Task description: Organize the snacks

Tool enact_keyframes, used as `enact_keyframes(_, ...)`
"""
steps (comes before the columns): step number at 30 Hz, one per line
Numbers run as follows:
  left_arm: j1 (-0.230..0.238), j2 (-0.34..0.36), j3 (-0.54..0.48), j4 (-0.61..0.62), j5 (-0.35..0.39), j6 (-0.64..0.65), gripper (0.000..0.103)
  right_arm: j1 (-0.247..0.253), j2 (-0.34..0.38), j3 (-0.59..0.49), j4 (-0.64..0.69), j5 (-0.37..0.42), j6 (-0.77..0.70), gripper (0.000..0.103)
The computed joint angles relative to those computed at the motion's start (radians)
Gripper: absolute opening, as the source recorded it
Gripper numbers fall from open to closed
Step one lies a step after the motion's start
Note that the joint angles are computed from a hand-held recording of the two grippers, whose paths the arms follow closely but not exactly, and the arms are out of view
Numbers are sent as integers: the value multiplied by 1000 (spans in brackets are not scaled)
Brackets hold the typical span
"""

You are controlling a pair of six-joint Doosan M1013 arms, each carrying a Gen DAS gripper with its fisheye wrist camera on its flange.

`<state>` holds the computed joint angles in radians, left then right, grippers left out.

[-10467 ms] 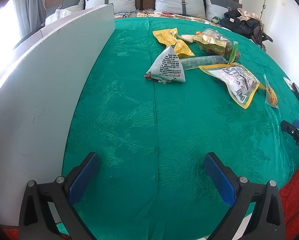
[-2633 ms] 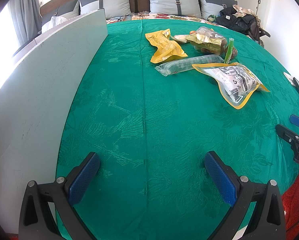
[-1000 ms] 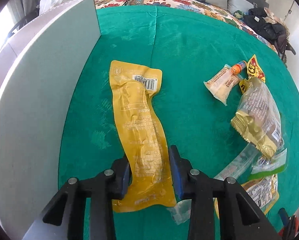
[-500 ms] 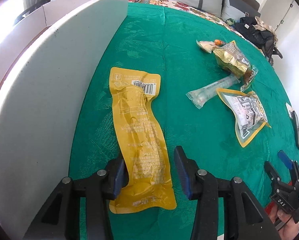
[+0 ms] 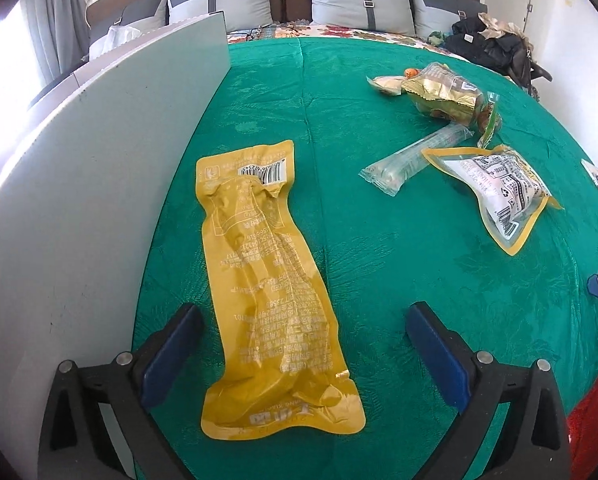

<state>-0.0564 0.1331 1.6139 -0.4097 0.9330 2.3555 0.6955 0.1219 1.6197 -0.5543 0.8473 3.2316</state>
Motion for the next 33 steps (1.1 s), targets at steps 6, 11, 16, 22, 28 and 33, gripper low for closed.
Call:
enact_keyframes(6,14,-2,7,-54,5,81,102,-81,74,-80,165,-143,9,89)
enact_keyframes(11,18,-2,8,-65,13,101,102,-105,130,-139,176,-104,56,25)
enact_keyframes(16,18,-6,14,-66,9,100,103,-98,98,-124,183,-45,-24,18)
enact_keyframes(22,13,-3,9,-51,17,78,103,-109,0,-40,227,52,-173,16)
enact_keyframes(28,13,-3,9,-51,16,78,103,-131,-22,-53,270,223,-228,75)
enact_keyframes(33,13,-3,11,-51,11,76,103,-146,24,-129,237,325,-268,74)
